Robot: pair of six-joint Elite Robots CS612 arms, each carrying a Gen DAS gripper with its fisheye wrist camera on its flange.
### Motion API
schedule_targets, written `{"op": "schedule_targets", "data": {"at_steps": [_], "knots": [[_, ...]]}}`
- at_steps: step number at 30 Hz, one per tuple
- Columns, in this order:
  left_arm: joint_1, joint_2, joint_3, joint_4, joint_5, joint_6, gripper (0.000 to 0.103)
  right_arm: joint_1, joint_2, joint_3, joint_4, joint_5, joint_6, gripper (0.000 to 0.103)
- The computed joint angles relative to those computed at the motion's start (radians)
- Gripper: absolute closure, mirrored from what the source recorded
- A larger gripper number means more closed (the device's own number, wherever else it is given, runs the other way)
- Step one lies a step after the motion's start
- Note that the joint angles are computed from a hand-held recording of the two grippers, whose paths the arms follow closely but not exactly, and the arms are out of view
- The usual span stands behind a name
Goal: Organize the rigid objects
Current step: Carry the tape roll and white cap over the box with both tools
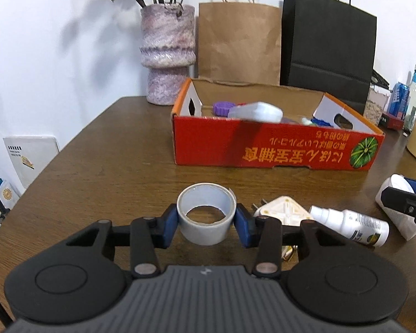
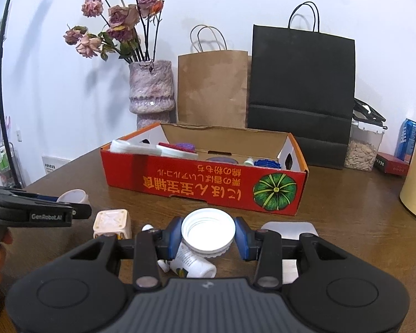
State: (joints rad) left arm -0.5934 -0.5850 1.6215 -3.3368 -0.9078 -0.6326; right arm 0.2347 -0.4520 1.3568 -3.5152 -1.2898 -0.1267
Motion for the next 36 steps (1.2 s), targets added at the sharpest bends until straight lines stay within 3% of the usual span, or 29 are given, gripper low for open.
{"op": "schedule_targets", "data": {"at_steps": [17, 36], "knots": [[-0.006, -0.030, -0.014, -0.082, 0.108, 0.024, 0.059, 0.005, 0.017, -0.059, -0.035, 0.001, 0.034, 0.064], [0.006, 0.031, -0.174, -0.051, 0.113, 0.060, 0.059, 0.001, 0.074, -0.213, -0.005, 0.030, 0.083, 0.064]]}}
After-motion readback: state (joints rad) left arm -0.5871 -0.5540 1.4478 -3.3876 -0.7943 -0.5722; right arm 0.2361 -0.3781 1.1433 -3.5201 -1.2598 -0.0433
